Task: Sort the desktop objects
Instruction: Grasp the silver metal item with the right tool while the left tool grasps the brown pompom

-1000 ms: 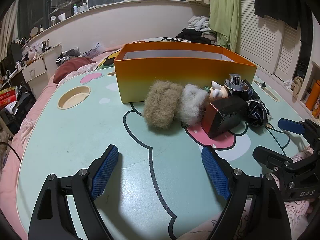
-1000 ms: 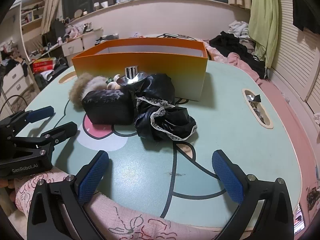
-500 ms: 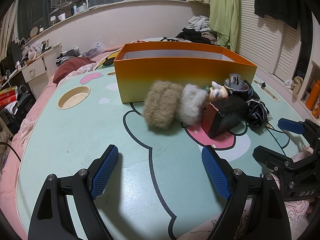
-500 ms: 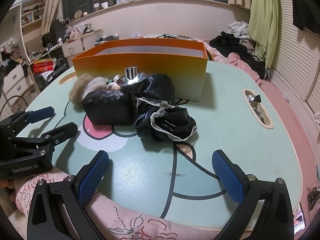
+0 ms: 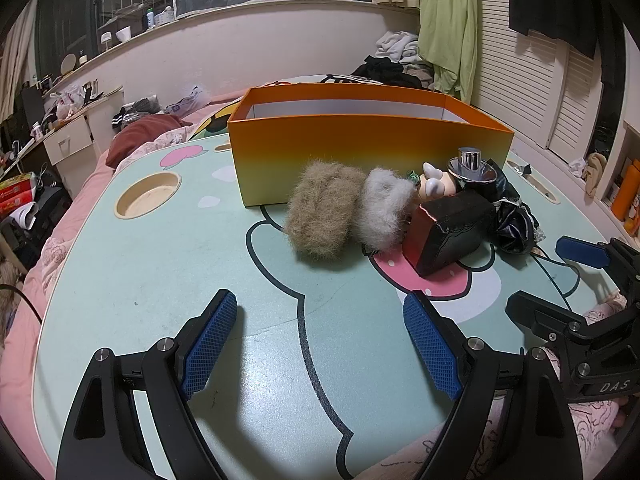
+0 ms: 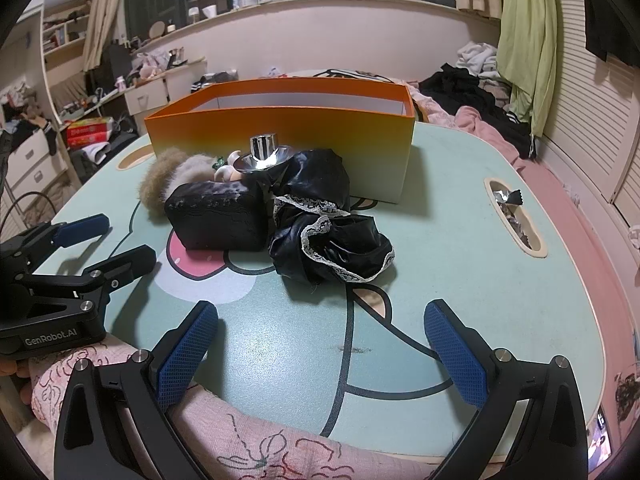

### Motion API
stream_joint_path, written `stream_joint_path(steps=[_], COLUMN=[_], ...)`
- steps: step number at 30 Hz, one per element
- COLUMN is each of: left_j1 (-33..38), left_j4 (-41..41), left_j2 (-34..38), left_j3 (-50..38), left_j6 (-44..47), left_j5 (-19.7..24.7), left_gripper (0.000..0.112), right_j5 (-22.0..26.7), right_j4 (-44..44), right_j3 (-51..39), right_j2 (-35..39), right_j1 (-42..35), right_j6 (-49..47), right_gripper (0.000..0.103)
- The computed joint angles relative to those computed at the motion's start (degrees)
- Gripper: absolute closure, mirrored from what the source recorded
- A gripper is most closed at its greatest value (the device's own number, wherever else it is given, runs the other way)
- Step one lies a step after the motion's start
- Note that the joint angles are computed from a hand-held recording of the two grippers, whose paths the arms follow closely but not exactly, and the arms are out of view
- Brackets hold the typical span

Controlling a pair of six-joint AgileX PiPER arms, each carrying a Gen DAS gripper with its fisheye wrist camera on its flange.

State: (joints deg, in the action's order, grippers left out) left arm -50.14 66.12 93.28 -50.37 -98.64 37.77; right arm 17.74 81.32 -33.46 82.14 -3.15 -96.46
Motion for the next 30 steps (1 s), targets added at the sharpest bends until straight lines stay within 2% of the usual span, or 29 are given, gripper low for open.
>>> stream_joint_path(steps=[10, 13, 14, 17, 22, 23, 25, 26, 27, 30], left_j1=[-0.05, -0.10, -0.02, 0.17, 0.13, 0.07, 0.10, 0.16, 0.16, 0.12], left_j4=[-0.04, -0.06, 0.02, 0.74, 0.80, 0.85, 0.81, 0.86, 0.86, 1.28], left_j2=[-0.07, -0.16, -0.09, 0.46, 0.44, 0.46, 0.45, 0.43, 0.43, 0.36], left_j3=[0.04, 0.10, 0.09, 0.09, 0.14, 0.13, 0.14, 0.21, 0.21, 0.25], left_j6=[0.01, -0.03, -0.07, -0.85, -0.95, -1.04, -0.99, -1.01, -1.01, -1.62], left_j5=[0.06, 0.06, -0.03, -0.42, -0.40, -0.35, -0.38, -0.47, -0.47, -0.61], left_gripper=[0.027, 0.027, 0.027, 0.027, 0.027, 0.027, 0.027, 0.027, 0.027, 0.027], right_j5=[0.52, 6.12, 11.22, 20.45, 23.57, 22.63, 17.16, 13.91, 12.91, 7.16], right_j4=[1.04, 2.88, 4.64, 7.82, 9.66, 9.97, 10.42, 8.74, 6.66, 1.76], right_j3=[-0.18, -0.31, -0.11, 0.00, -4.12, -5.49, -8.17, -10.68, -12.18, -16.18], right_j2=[0.25, 0.44, 0.66, 0.49, 1.19, 1.60, 2.43, 3.59, 4.22, 6.29], right_j1=[-0.05, -2.99, -5.89, -11.71, -11.48, -9.87, -5.14, -1.95, -0.54, 5.62], right_j6=[-0.71, -3.17, -5.37, -8.09, -3.38, -2.11, 0.08, 2.88, 5.20, 9.81], right_gripper=[0.000, 0.002, 0.005, 0.014, 0.026, 0.027, 0.031, 0.036, 0.042, 0.051])
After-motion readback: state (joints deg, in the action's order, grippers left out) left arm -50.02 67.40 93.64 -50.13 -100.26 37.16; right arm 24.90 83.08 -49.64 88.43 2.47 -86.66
